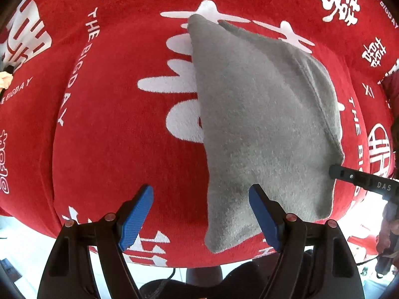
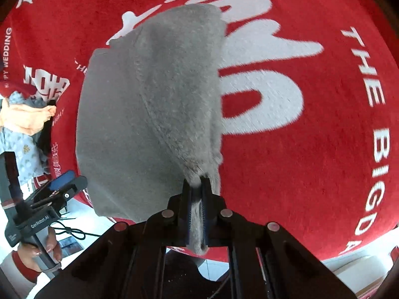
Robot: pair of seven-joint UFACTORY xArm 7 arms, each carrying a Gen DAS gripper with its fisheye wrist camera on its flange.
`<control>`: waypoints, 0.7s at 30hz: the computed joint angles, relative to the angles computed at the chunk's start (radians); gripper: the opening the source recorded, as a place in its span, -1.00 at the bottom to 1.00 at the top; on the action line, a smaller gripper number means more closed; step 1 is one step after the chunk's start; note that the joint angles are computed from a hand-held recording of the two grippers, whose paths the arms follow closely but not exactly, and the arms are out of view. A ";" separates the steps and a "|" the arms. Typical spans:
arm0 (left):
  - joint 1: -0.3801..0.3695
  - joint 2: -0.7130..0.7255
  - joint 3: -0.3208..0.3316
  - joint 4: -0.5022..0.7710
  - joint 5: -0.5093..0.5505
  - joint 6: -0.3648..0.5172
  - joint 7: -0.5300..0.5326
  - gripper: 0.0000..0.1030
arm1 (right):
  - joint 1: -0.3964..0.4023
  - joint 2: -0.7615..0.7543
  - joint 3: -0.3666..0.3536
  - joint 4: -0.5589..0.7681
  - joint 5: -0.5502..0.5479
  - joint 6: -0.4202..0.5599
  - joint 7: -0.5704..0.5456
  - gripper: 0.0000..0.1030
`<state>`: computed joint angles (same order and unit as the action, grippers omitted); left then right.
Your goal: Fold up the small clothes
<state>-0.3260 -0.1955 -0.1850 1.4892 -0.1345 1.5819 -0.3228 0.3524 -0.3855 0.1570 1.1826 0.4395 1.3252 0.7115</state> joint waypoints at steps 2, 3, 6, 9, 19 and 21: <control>0.000 0.001 0.004 0.004 -0.016 0.006 0.002 0.55 | -0.007 0.011 0.006 0.034 -0.034 0.040 0.021 -0.68; 0.000 0.003 0.003 0.009 -0.019 0.012 0.000 0.55 | -0.009 0.008 0.006 0.044 -0.045 0.061 0.032 -0.60; -0.002 0.007 0.000 0.017 -0.010 0.027 -0.001 0.55 | -0.014 0.017 0.017 0.113 -0.093 0.133 0.053 -0.48; -0.004 0.011 -0.005 0.022 0.013 0.039 0.003 1.00 | 0.002 0.018 0.026 0.148 -0.082 0.095 0.016 -0.48; -0.004 0.035 0.001 0.055 0.000 0.100 -0.013 1.00 | 0.068 0.116 0.078 0.167 -0.120 0.153 -0.036 -0.61; -0.004 0.025 -0.005 0.045 0.028 0.108 -0.016 1.00 | 0.062 0.068 0.064 0.114 -0.092 0.113 -0.020 -0.62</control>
<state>-0.3302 -0.1707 -0.1896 1.5344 -0.1067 1.6897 -0.3385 0.4142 -0.3172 0.2208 1.2962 0.3480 1.4380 0.6920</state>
